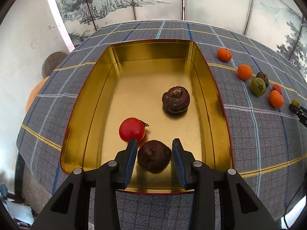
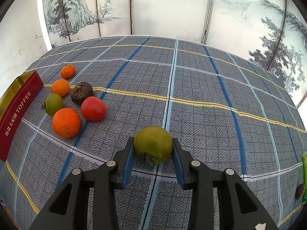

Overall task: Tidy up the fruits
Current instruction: 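Carry the brown mangosteen into the gold tin and open the left tool, then lower the green-yellow fruit into the gold tin and open the right tool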

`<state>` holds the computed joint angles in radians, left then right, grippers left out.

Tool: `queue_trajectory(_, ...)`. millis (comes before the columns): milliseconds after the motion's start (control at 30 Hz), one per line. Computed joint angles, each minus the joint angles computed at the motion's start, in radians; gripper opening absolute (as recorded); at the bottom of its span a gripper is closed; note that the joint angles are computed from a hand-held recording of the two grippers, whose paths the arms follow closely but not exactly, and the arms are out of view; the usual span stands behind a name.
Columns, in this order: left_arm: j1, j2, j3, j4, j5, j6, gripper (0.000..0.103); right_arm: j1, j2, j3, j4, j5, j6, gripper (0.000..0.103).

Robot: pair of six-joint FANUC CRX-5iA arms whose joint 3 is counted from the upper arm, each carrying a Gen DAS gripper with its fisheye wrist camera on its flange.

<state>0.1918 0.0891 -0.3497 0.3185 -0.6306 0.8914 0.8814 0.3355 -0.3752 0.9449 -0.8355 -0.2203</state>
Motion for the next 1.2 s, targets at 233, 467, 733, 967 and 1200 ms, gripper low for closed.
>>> queue_trajectory(233, 0.003, 0.002, -0.001, 0.026, 0.003, -0.021, 0.044, 0.015, -0.014, 0.013, 0.03, -0.007, -0.013, 0.035)
queue_trajectory(467, 0.015, -0.021, -0.043, 0.125, 0.029, -0.104, 0.053, 0.03, 0.005, 0.084, 0.081, 0.095, 0.065, 0.035)
queue_trajectory(733, 0.08, -0.073, -0.107, 0.315, 0.033, -0.223, 0.064, 0.056, 0.123, 0.267, 0.039, 0.254, 0.271, 0.035)
queue_trajectory(967, 0.158, -0.095, -0.11, 0.311, 0.031, -0.178, 0.069, 0.083, 0.268, 0.515, -0.139, 0.277, 0.545, 0.035)
queue_trajectory(1200, 0.202, -0.093, -0.092, 0.229, 0.029, -0.093, 0.071, 0.102, 0.387, 0.725, -0.309, 0.211, 0.787, 0.035)
